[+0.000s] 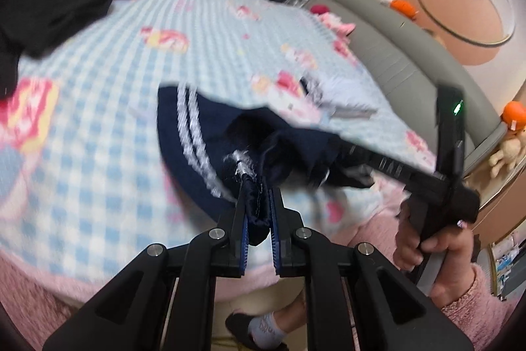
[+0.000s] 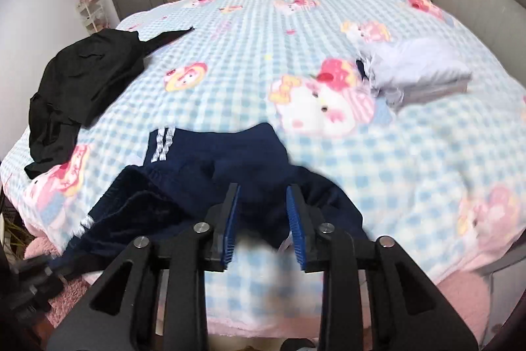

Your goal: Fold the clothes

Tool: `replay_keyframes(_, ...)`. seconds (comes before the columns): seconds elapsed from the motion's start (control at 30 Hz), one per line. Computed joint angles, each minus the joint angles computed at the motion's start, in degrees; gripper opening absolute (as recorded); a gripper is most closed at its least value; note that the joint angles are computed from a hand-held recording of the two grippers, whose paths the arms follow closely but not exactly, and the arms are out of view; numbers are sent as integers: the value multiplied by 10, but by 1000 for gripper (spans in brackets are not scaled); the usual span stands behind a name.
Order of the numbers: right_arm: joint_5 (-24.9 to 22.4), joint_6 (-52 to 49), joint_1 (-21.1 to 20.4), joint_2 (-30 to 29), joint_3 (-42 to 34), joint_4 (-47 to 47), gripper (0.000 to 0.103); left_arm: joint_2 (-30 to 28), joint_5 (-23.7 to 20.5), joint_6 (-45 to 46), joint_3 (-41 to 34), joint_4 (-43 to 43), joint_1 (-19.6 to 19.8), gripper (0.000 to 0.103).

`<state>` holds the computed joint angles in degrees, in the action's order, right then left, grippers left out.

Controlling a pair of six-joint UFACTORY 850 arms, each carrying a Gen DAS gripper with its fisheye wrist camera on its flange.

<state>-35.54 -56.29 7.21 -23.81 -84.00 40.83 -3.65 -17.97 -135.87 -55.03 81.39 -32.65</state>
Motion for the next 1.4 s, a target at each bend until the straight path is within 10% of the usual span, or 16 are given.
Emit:
replay_keyframes(0.27, -157, 62, -27, -52, -3, -68, 37, -40, 10, 256, -27, -275, 25, 11)
replay_keyframes(0.77, -60, 93, -2, -77, -80, -56, 41, -50, 13, 415, -66, -363, 71, 11)
replay_keyframes(0.97, -147, 29, 3, -73, -92, -20, 44, -76, 29, 588, -71, -547, 93, 11)
replay_keyframes(1.03, -167, 13, 11, -70, -74, -34, 44, -82, 36, 640, -70, -600, 95, 14)
replay_keyframes(1.17, -158, 12, 27, -73, -42, -82, 47, -104, 34, 715, -81, -679, 98, 57)
replay_keyframes(1.23, -151, 36, 30, -86, -46, -95, 47, -111, 15, 661, -90, -622, 92, 45)
replay_keyframes(1.3, -149, 62, 24, -102, -63, -85, 47, -111, -3, 590, -93, -553, 85, 10)
replay_keyframes(1.4, -106, 88, 14, -100, -69, -80, 47, -84, -10, 464, -76, -442, 82, 10)
